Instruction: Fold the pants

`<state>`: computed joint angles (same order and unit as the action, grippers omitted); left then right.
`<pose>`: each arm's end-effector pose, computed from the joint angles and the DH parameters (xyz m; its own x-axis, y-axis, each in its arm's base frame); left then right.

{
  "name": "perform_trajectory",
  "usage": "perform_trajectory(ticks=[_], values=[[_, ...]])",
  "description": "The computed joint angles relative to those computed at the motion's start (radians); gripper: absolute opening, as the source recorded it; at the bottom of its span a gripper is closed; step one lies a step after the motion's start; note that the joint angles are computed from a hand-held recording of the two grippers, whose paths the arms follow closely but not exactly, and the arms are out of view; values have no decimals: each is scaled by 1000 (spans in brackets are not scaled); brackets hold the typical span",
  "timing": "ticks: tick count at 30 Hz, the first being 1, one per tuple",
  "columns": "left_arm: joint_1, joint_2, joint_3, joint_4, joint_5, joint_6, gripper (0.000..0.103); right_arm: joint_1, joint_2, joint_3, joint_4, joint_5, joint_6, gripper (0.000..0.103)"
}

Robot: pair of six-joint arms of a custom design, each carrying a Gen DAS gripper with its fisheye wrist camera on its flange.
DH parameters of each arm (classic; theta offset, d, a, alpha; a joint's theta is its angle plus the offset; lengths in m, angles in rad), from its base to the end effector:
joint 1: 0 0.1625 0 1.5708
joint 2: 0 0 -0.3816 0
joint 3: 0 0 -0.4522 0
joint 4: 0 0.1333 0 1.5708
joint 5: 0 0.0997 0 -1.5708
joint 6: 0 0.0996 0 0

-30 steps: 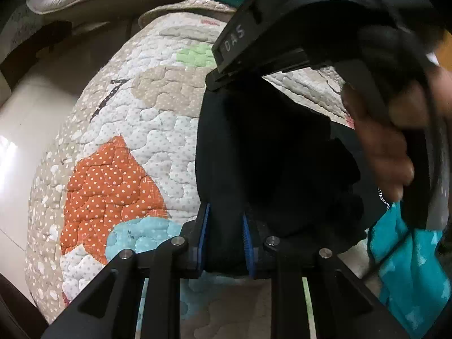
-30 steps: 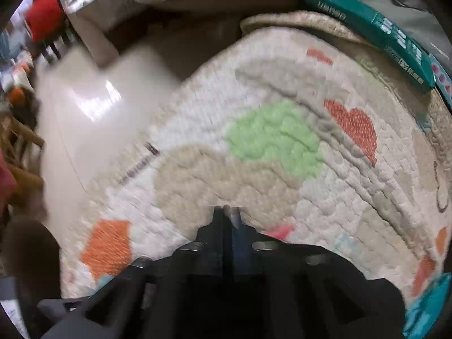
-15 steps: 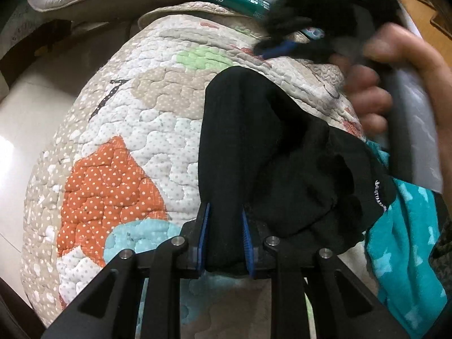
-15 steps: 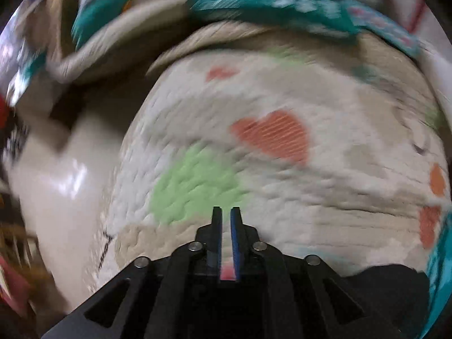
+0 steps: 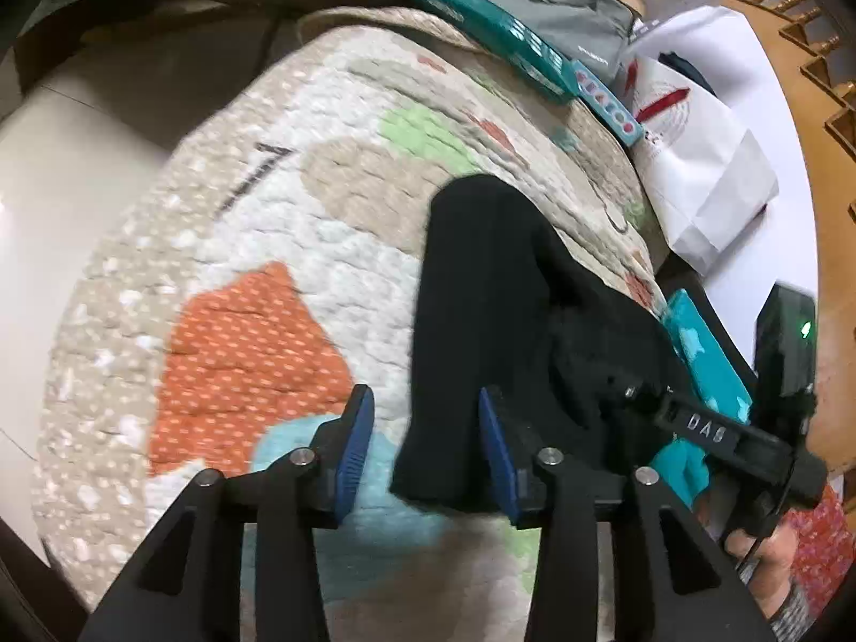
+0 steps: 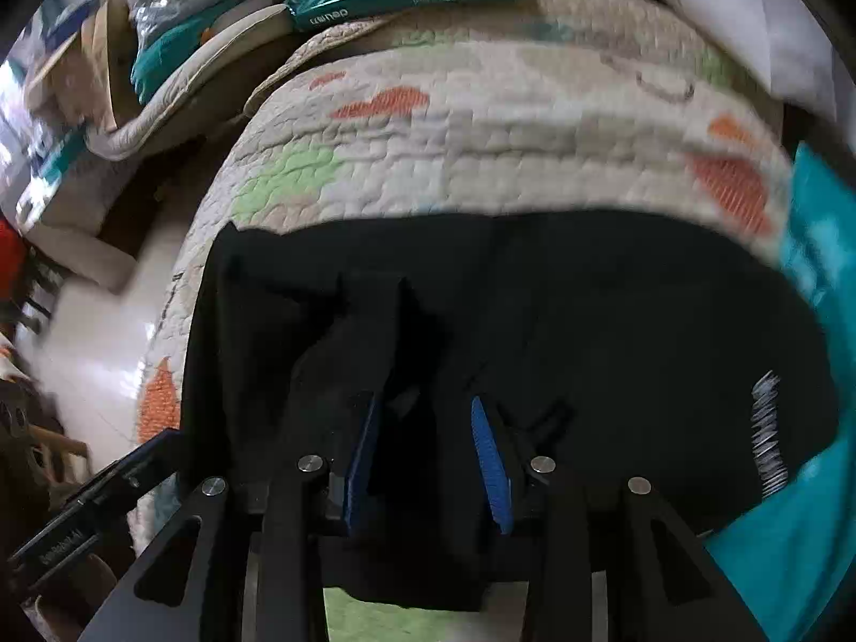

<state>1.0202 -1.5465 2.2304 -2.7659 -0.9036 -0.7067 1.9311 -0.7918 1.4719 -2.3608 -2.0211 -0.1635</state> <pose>-0.0876 -0.5153 0.2388 -0.9259 -0.3663 -0.0928 -0.1905 0.6646 -0.7225 0.3411 -0.6501 0.0715 -0.7908 -0.4205 0.4447 -0.4856 0.8733 -0.0378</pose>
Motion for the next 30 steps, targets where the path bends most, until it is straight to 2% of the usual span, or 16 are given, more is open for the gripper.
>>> perform_trajectory(ticks=[1, 3, 10, 12, 14, 16, 17, 20, 22, 24, 26, 28, 30], values=[[-4, -7, 5, 7, 12, -4, 42, -10, -2, 0, 17, 36, 35, 3], [-11, -16, 13, 22, 29, -15, 43, -12, -11, 15, 15, 20, 73, 3], [-16, -14, 12, 55, 39, -29, 43, 10, -54, 72, -42, -89, 83, 3], [-12, -7, 7, 57, 28, -29, 43, 23, -59, 84, -92, -126, 91, 4], [-10, -5, 5, 55, 25, -27, 43, 49, -56, 105, -195, -189, 52, 5], [-5, -3, 2, 51, 19, -28, 43, 64, -60, 121, -247, -158, 1, 5], [-2, -6, 4, 51, 15, -29, 43, 66, -65, 129, -253, -118, -12, 6], [3, -6, 2, 51, 6, -31, 43, 47, -69, 126, -172, 3, 4, 5], [3, -6, 2, 51, 7, -32, 43, 26, -56, 118, -130, 16, 40, 6], [5, -8, 4, 52, 7, -36, 43, 6, -39, 102, -94, -8, 86, 5], [5, -16, 8, 55, 7, -40, 43, -23, -69, 127, -104, 60, 134, 5], [5, -17, 8, 55, 8, -41, 43, -21, -101, 156, -131, 72, 133, 5], [7, -13, 5, 58, 9, -41, 44, -7, -127, 188, -173, 42, 95, 6]])
